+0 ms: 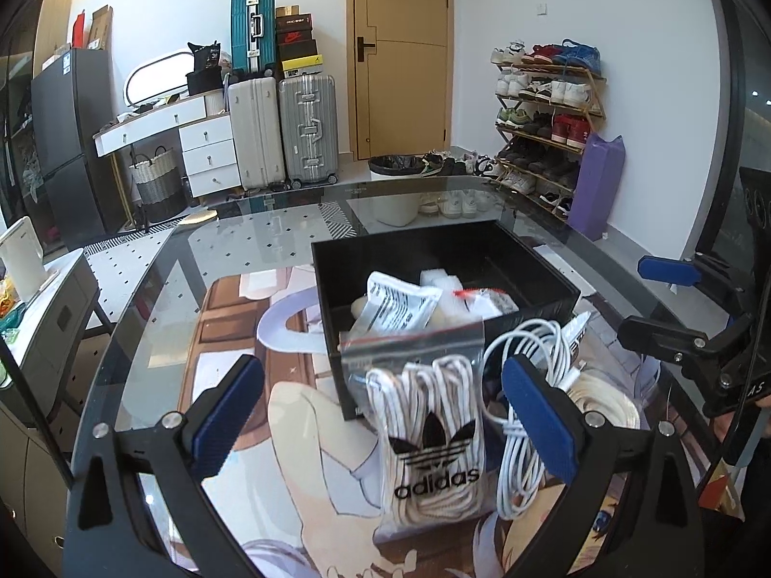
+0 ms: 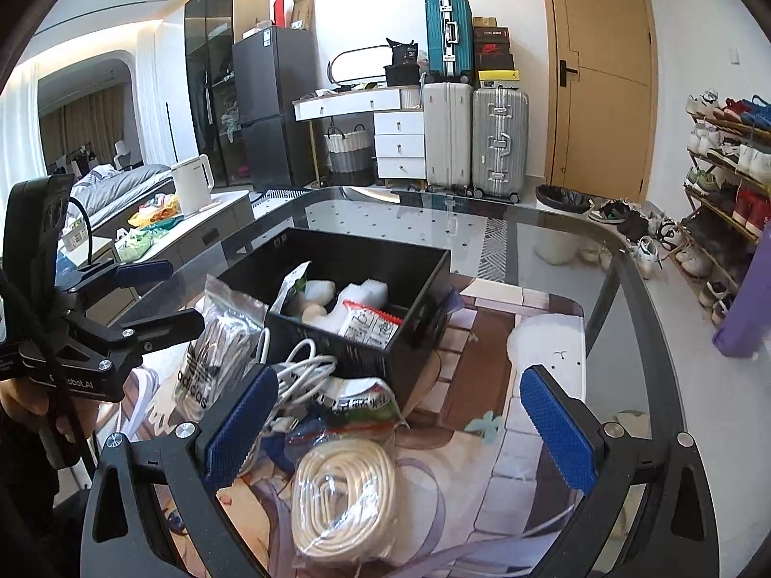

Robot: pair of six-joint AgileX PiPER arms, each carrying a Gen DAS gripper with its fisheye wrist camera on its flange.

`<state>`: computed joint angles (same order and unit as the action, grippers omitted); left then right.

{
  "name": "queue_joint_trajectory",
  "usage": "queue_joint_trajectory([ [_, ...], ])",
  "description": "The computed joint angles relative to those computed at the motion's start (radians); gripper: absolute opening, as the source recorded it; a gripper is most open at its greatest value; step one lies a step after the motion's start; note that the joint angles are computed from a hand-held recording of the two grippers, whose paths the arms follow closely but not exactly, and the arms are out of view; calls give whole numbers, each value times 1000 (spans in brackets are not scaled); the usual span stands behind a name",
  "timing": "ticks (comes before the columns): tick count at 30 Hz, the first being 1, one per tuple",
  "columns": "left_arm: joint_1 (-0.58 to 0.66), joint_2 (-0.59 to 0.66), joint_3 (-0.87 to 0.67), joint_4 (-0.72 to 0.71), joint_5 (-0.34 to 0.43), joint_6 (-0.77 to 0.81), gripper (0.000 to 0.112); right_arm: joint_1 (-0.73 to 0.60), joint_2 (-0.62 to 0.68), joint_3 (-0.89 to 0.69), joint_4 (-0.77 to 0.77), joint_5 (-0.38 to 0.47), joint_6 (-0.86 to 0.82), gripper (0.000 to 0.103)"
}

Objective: Organize soft objects
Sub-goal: 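Withdraw both tools from the box toward the adidas bag and rope bag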

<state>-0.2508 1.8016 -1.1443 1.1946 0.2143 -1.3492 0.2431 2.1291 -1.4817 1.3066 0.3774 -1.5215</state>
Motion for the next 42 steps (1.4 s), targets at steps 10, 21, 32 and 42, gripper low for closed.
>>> queue_joint_trajectory([
  [10,-12,3,23,88,26,-88,100,16,-23,51,-8,-24,-20,102],
  [21,4,12,38,71,2,-86,100,45,3,15,-180,-28,139,102],
  [32,3,23,23,-39,2,35,100,60,27,-7,-381,-4,283,102],
  [42,9,34,10,-264,-12,265,100,60,49,-33,-531,53,364,102],
])
